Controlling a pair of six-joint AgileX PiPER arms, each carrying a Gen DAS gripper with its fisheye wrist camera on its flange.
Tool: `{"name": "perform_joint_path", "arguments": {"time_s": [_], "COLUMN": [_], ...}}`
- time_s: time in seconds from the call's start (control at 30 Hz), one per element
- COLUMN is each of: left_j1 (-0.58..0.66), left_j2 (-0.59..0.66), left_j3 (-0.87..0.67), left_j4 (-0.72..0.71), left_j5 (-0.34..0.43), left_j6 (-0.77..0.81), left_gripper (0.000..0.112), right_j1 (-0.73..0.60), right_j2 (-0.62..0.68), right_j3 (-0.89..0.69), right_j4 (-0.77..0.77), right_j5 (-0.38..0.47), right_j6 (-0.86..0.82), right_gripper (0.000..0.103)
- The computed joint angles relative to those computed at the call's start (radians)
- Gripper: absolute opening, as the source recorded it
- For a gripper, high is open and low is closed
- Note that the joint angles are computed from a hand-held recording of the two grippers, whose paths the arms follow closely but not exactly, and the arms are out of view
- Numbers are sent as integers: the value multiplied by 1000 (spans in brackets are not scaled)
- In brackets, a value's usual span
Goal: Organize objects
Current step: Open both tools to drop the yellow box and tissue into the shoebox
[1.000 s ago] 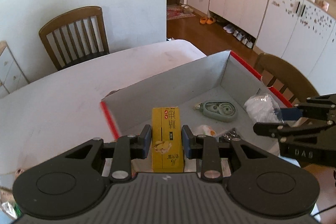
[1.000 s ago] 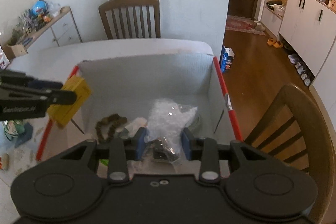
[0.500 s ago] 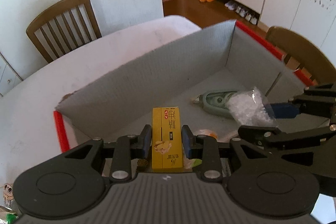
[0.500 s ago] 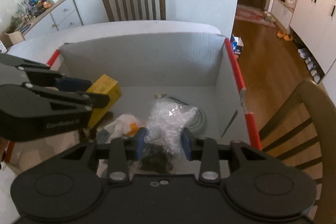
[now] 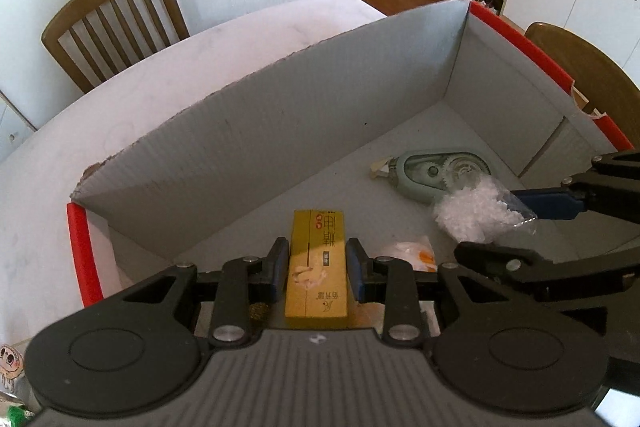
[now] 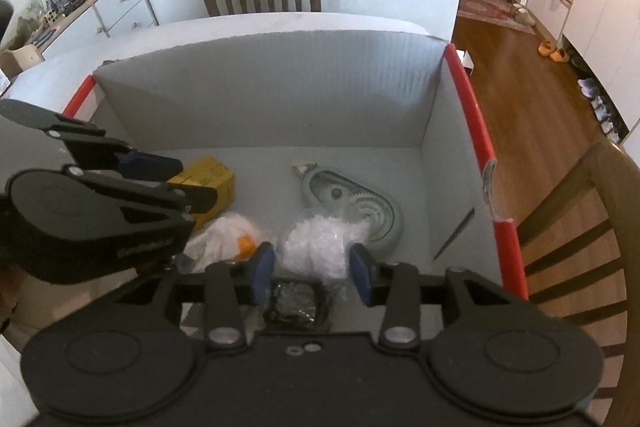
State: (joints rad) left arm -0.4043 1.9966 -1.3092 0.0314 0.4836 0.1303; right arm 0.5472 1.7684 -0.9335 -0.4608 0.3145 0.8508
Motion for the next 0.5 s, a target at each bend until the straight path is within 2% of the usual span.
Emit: {"name": "perform_joint_path", "arguments": {"time_s": [0.1, 0.23, 0.3, 0.33, 0.37, 0.5], "left_j1": [2, 13, 17, 18, 21, 35], "left_j2": [5, -11, -27, -38, -55, -96], "left_j3": [-19, -10, 4, 17, 37, 61], "left_j4": [-11, -43, -50, -49, -53, -95], "left_j5": [31, 32, 25, 12, -7, -12], "left_j6": [0, 18, 20, 15, 15, 43], "left_gripper": [30, 32, 48, 62, 69, 69], "right_j1": [-2, 0, 2, 3, 6, 23], "right_j2": [-7, -30, -48, -56, -66, -110], "right_j3": [5, 16, 24, 26, 31, 49], "right_j4": [-2, -24, -17, -19, -24, -60], "right_j5": [-4, -1, 1, 3, 4, 6], "right_j6": [-3, 16, 10, 10, 16, 61], "right_gripper": [48, 51, 52, 52, 53, 57]}}
